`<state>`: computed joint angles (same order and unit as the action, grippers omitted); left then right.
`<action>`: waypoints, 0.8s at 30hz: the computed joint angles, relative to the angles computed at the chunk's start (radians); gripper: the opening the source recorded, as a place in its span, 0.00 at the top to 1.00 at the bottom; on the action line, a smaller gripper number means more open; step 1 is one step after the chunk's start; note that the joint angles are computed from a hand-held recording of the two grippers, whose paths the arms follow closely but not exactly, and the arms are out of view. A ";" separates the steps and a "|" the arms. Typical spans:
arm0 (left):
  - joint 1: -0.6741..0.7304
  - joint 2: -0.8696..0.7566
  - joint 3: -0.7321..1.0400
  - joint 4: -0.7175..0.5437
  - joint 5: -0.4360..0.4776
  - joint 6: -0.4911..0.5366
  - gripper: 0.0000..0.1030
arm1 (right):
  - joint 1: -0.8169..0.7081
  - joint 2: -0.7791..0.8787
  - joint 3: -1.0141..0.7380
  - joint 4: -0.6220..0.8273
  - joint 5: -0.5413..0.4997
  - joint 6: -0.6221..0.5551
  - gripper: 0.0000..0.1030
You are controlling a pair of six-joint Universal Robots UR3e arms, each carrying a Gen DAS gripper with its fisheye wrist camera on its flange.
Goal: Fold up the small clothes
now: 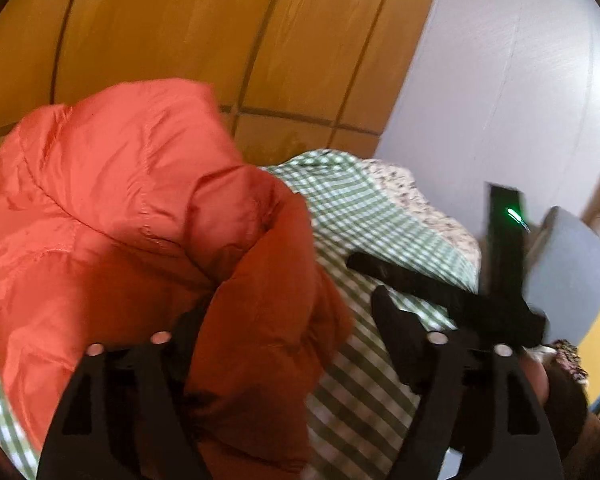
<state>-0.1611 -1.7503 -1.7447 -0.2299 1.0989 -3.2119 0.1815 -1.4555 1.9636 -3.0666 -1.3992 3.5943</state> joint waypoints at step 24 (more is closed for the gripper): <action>0.524 0.005 -0.294 0.226 -0.193 -0.345 0.30 | -0.021 0.157 -0.363 0.245 0.426 0.205 0.02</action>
